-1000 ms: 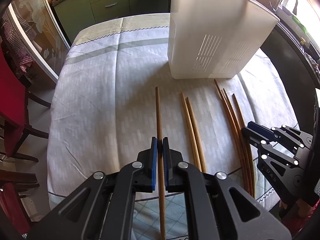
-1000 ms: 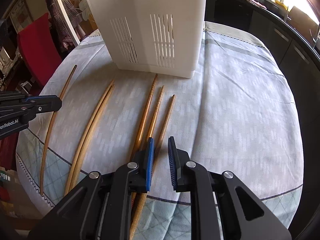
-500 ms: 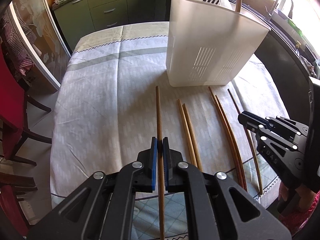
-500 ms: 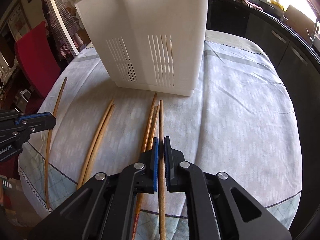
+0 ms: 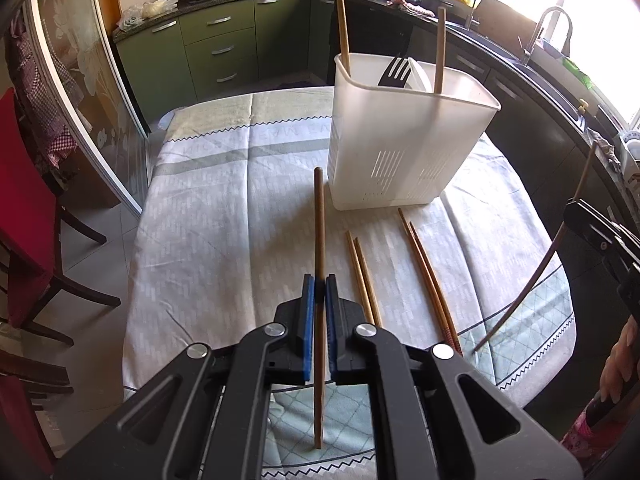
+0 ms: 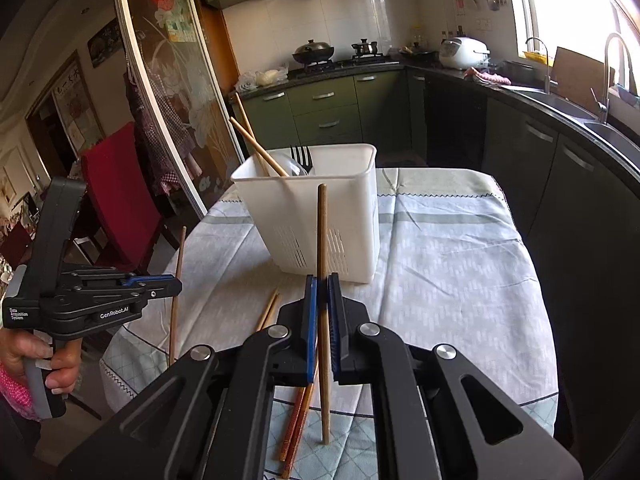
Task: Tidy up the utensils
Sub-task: 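Lift both chopsticks upright and carry them over the white holder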
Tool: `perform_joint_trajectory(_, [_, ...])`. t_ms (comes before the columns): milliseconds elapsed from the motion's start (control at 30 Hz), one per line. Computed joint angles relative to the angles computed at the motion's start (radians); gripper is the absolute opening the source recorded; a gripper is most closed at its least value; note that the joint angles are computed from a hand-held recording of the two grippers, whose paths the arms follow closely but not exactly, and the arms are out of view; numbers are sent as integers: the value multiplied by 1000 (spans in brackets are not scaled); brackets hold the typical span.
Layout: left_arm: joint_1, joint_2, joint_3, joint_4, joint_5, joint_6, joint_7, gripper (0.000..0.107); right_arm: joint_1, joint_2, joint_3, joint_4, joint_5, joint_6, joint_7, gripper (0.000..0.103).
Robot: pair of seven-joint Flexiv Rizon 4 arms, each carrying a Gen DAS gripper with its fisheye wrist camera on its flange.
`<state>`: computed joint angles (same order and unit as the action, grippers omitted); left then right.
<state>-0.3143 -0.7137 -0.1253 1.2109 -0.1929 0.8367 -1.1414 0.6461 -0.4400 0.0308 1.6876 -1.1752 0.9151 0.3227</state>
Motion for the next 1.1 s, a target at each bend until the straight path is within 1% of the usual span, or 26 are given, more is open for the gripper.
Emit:
perform_joint_trajectory(67, [2,12,-4,17,-2,23,5,5,8,27,2,23,-23,-10,19,6])
perform_joint_trajectory(233, [9,38,-13,50,-13,51,22,5,14,43,22,23,-35,-44,24,6])
perform_joint_trajectory(500, [15,57,-20,76,-28,81,40,5,7,46,32,31,-42,-41,35,6])
perform_joint_trajectory(833, [14,66,-26,81,-41,96,51,5,-2,60,36,44,-63,-28,42,6])
perform_joint_trajectory(1100, [21,77,-45,63,-73,99,67,5,-1,77,44,21,-70,-45,-13,6])
